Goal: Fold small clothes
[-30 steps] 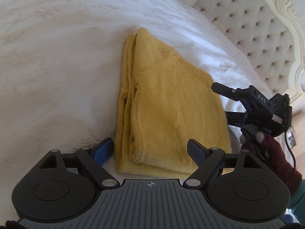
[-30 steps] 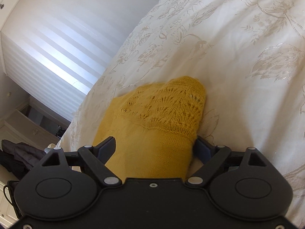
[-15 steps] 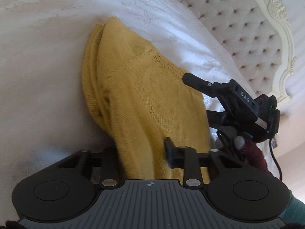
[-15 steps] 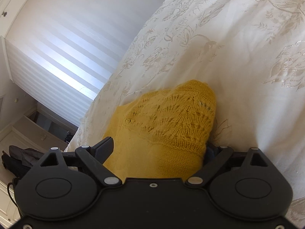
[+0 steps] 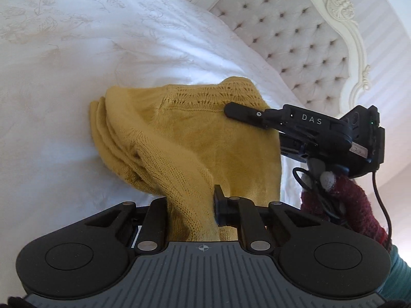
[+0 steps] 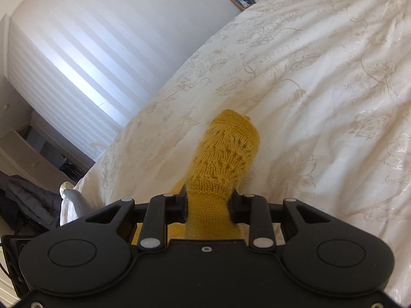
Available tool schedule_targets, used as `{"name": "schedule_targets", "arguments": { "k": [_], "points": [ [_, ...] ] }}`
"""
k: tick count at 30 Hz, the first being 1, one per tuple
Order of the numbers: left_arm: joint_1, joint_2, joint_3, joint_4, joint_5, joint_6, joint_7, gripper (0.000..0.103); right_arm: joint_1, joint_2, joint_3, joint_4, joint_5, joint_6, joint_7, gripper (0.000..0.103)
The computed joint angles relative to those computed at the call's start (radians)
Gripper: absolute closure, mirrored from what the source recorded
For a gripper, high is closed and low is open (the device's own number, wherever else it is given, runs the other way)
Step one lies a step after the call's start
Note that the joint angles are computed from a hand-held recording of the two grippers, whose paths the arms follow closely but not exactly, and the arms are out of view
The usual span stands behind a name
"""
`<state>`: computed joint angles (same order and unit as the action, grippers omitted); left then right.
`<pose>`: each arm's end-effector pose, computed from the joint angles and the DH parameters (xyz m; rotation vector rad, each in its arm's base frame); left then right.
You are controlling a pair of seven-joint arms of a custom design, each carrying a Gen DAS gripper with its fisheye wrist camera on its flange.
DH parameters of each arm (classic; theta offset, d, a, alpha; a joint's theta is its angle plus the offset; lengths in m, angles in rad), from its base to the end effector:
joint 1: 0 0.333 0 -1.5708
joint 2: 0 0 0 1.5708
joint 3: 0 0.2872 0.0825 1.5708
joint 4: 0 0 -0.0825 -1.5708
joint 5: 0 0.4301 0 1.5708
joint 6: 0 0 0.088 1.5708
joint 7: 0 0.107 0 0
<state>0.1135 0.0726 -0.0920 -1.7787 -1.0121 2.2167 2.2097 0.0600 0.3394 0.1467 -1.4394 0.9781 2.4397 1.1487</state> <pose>0.6643 -0.0119 0.5202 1.7877 -2.0203 1.4063 0.7329 0.1387 0.5410 -1.4949 1.4391 0.1063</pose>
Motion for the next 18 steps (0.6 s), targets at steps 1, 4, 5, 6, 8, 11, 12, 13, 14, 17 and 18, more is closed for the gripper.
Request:
{"name": "schedule_targets", "arguments": {
  "k": [1, 4, 5, 6, 8, 11, 12, 13, 14, 17, 18],
  "points": [
    [0.002, -0.03, 0.0, -0.029, -0.014, -0.008, 0.014, 0.088, -0.005, -0.038, 0.001, -0.038, 0.005, -0.008, -0.009, 0.065],
    [-0.01, -0.126, 0.015, -0.124, -0.055, -0.02, 0.064, 0.088, -0.001, -0.158, -0.019, -0.16, 0.02, -0.034, -0.03, 0.065],
    [-0.018, -0.156, 0.024, -0.158, -0.069, -0.025, 0.082, 0.087, 0.005, -0.199, -0.031, -0.204, 0.031, -0.039, -0.034, 0.065],
    [-0.027, -0.185, 0.034, -0.192, -0.077, -0.03, 0.096, 0.087, 0.012, -0.234, -0.043, -0.241, 0.047, -0.045, -0.039, 0.065],
    [-0.044, -0.235, 0.049, -0.259, -0.051, -0.036, 0.1, 0.086, 0.029, -0.301, -0.07, -0.323, 0.081, -0.041, -0.054, 0.064],
    [-0.061, -0.262, 0.047, -0.328, 0.103, -0.033, -0.023, 0.084, 0.067, -0.362, -0.1, -0.436, -0.023, 0.046, 0.001, 0.057],
    [-0.062, -0.267, 0.038, -0.35, 0.202, -0.029, -0.089, 0.084, 0.078, -0.367, -0.103, -0.468, -0.138, 0.094, 0.088, 0.056],
    [-0.053, -0.271, 0.022, -0.369, 0.276, -0.024, -0.127, 0.083, 0.084, -0.37, -0.107, -0.496, -0.268, 0.123, 0.197, 0.056],
    [-0.072, -0.287, 0.042, -0.4, 0.281, -0.004, -0.117, 0.083, 0.061, -0.377, -0.086, -0.526, -0.37, 0.143, 0.289, 0.056],
    [-0.088, -0.332, 0.075, -0.442, 0.259, 0.012, -0.098, 0.081, 0.101, -0.414, -0.137, -0.607, -0.311, 0.204, 0.314, 0.046],
    [-0.09, -0.339, 0.078, -0.441, 0.271, 0.02, -0.102, 0.081, 0.108, -0.433, -0.143, -0.632, -0.282, 0.227, 0.313, 0.046]
  ]
}}
